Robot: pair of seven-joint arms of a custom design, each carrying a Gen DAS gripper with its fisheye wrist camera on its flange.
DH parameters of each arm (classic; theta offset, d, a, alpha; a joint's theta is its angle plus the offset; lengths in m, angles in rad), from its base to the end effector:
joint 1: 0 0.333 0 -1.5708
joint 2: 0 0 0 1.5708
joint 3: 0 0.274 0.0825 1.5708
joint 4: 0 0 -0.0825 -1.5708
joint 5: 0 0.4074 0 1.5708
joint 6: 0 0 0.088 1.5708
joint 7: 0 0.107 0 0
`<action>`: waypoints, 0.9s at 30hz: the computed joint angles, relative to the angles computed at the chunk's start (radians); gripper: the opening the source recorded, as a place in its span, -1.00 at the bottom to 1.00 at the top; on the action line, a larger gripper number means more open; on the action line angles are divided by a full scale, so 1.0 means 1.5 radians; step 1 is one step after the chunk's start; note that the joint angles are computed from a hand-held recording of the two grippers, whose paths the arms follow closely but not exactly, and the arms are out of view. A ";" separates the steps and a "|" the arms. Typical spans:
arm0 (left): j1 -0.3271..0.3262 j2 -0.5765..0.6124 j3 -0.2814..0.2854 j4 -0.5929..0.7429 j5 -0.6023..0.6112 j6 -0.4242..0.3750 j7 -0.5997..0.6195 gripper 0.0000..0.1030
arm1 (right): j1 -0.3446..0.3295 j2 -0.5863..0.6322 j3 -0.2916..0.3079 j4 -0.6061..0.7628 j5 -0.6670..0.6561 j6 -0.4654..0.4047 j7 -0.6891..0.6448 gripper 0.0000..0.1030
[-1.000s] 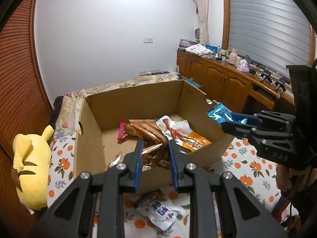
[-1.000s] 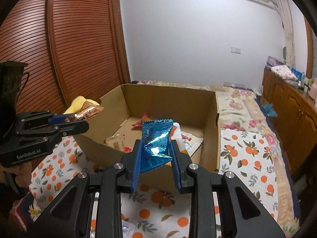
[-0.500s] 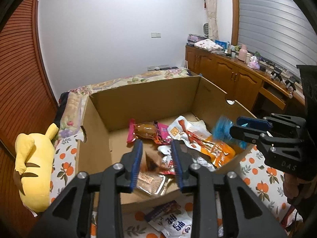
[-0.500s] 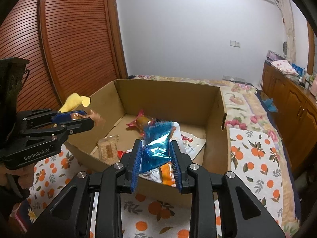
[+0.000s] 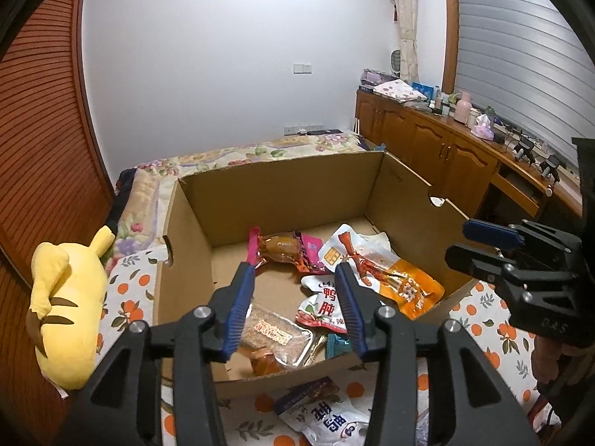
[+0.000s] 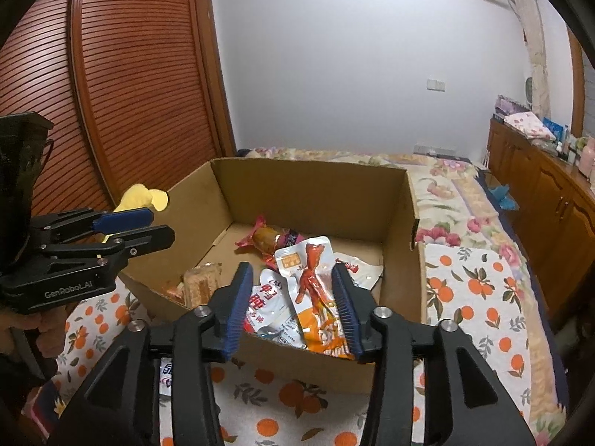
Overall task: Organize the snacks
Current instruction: 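Carry both snacks over the box and open both tools to drop them, then move both open tools back toward the white packets left on the bedspread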
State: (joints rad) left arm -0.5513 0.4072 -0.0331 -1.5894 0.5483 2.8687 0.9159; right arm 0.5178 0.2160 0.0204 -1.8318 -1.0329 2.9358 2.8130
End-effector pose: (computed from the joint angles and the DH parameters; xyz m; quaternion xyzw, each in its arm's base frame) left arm 0.5902 -0.4211 0.4504 -0.5019 0.7433 -0.3740 0.2360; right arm 0.5416 0.3867 0.4424 -0.6860 0.5486 -0.2563 0.4034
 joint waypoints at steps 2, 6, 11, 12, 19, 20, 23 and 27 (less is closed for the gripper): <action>-0.003 -0.012 0.003 -0.013 0.007 0.008 -0.008 0.01 | 0.007 -0.013 -0.005 -0.011 -0.028 0.000 0.029 0.05; -0.014 -0.041 0.015 -0.046 0.048 0.031 -0.041 0.43 | 0.008 -0.039 0.003 -0.031 -0.085 -0.009 0.081 0.29; -0.007 -0.075 0.009 -0.085 0.085 0.061 -0.075 0.46 | -0.003 -0.066 0.026 -0.057 -0.130 -0.018 0.130 0.53; -0.006 -0.084 0.008 -0.096 0.091 0.066 -0.081 0.46 | -0.006 -0.071 0.031 -0.063 -0.133 -0.017 0.133 0.56; 0.007 -0.141 -0.004 -0.166 0.168 0.099 -0.152 0.46 | -0.017 -0.103 0.057 -0.106 -0.167 -0.008 0.181 0.62; 0.011 -0.149 -0.009 -0.175 0.177 0.101 -0.161 0.46 | -0.018 -0.107 0.061 -0.113 -0.174 -0.010 0.190 0.62; 0.028 -0.171 -0.026 -0.213 0.201 0.112 -0.192 0.46 | -0.019 -0.112 0.072 -0.132 -0.164 -0.012 0.179 0.62; 0.052 -0.190 -0.050 -0.257 0.215 0.116 -0.220 0.46 | -0.014 -0.111 0.083 -0.157 -0.143 -0.020 0.153 0.62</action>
